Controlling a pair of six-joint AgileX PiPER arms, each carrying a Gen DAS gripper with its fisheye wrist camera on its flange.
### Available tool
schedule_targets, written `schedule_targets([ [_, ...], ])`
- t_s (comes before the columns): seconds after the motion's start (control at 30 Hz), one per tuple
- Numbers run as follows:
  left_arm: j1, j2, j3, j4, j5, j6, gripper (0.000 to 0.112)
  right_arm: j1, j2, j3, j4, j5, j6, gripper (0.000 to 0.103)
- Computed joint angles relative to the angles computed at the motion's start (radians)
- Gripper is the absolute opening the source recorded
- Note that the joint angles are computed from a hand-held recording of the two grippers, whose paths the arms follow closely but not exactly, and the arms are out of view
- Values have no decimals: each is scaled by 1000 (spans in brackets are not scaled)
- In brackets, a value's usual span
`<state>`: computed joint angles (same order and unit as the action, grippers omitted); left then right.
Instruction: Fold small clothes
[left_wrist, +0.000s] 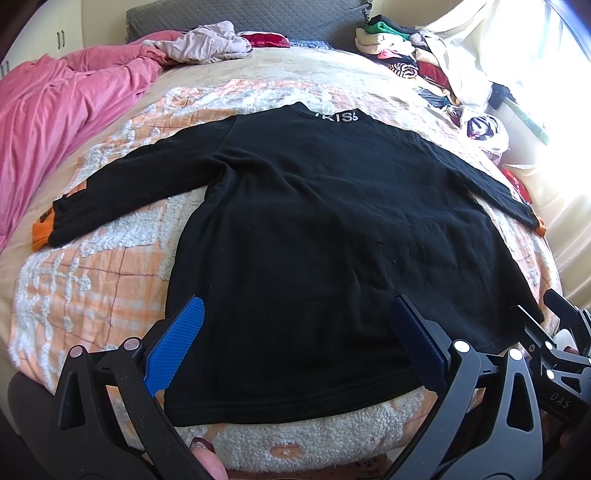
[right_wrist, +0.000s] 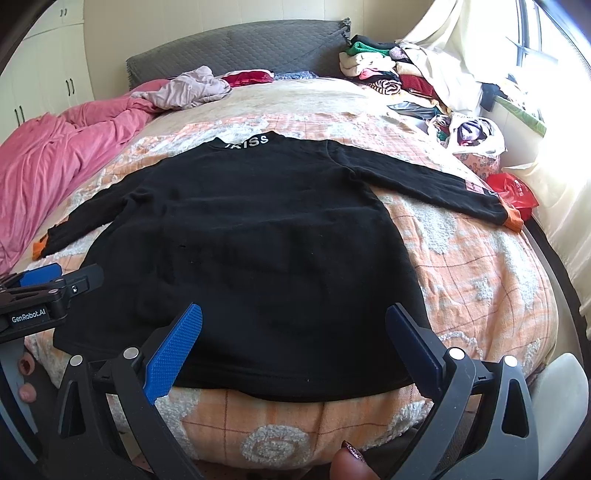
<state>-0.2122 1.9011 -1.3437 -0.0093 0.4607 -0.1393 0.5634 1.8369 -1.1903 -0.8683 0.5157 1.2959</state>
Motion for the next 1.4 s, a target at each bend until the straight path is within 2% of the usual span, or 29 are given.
schedule_targets([
  [1.4, 21, 22, -21, -14, 2, 18, 95, -4, 10, 9, -8, -17, 12, 99],
])
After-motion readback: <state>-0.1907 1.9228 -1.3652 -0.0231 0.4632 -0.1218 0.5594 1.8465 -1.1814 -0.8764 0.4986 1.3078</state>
